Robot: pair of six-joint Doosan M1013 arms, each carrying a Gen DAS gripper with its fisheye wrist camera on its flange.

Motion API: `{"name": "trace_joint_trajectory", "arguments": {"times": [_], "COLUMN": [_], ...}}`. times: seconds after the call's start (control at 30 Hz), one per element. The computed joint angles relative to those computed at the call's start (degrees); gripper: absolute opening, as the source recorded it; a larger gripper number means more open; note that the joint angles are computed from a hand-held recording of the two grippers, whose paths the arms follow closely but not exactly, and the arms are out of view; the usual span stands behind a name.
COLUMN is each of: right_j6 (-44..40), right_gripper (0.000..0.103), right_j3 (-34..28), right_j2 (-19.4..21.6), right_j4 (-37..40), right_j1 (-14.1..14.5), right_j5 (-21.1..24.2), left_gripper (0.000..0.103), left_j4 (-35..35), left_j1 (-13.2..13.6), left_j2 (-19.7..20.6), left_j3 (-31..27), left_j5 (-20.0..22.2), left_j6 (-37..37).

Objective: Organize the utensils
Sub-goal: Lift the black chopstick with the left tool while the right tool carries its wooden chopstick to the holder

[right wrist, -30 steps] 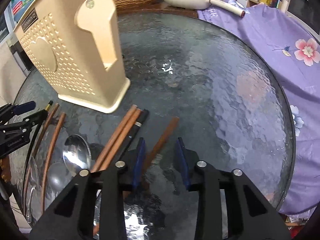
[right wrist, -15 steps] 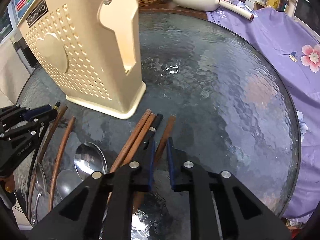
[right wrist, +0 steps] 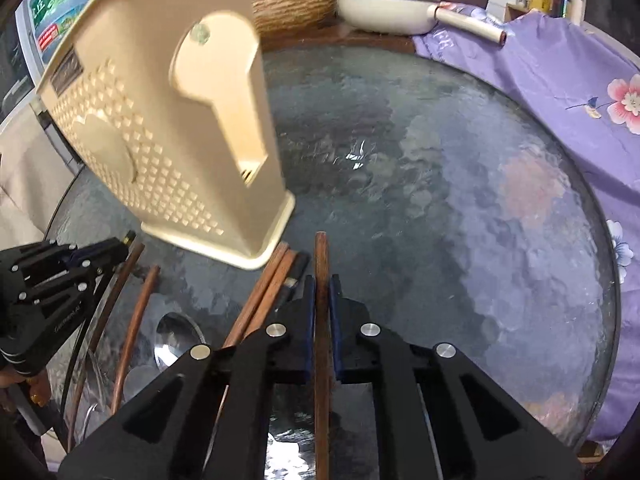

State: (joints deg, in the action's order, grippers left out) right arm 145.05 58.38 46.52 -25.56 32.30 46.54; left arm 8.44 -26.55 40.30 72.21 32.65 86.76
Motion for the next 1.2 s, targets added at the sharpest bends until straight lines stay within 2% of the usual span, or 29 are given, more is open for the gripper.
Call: {"name": "trace_joint_trajectory", "arguments": {"times": [0.27,0.6,0.97,1.2], "right_j6": [4.1,12.5,18.0,18.5], "right_gripper": [0.007,0.007,0.007,0.007], "right_j3": [4.3,9.3,12.0,12.2], "right_j2": [-3.0,-7.4,-11.4,-12.8], "right_j4": [-4.9,-12.6,-24.2,-28.6], "right_j1": [-0.4,-0.5,1.1,2.0], "right_j5": [-7.4,-17.5,-22.0,-21.4], "left_gripper": [0.007,0.007,0.007,0.007], "left_j4": [-5.2,-9.4,-18.7,-23.7], "left_j1": [1.4,2.7,3.8,3.8], "left_j2": [-0.9,-4.1,-7.8,-10.7], "left_j3": [0.4,2.2,4.8,7.4], "left_j5": [-2.4,-8.1,-12.3,-16.7], "left_j6": [2.0,3.3,10.7,16.0]}}
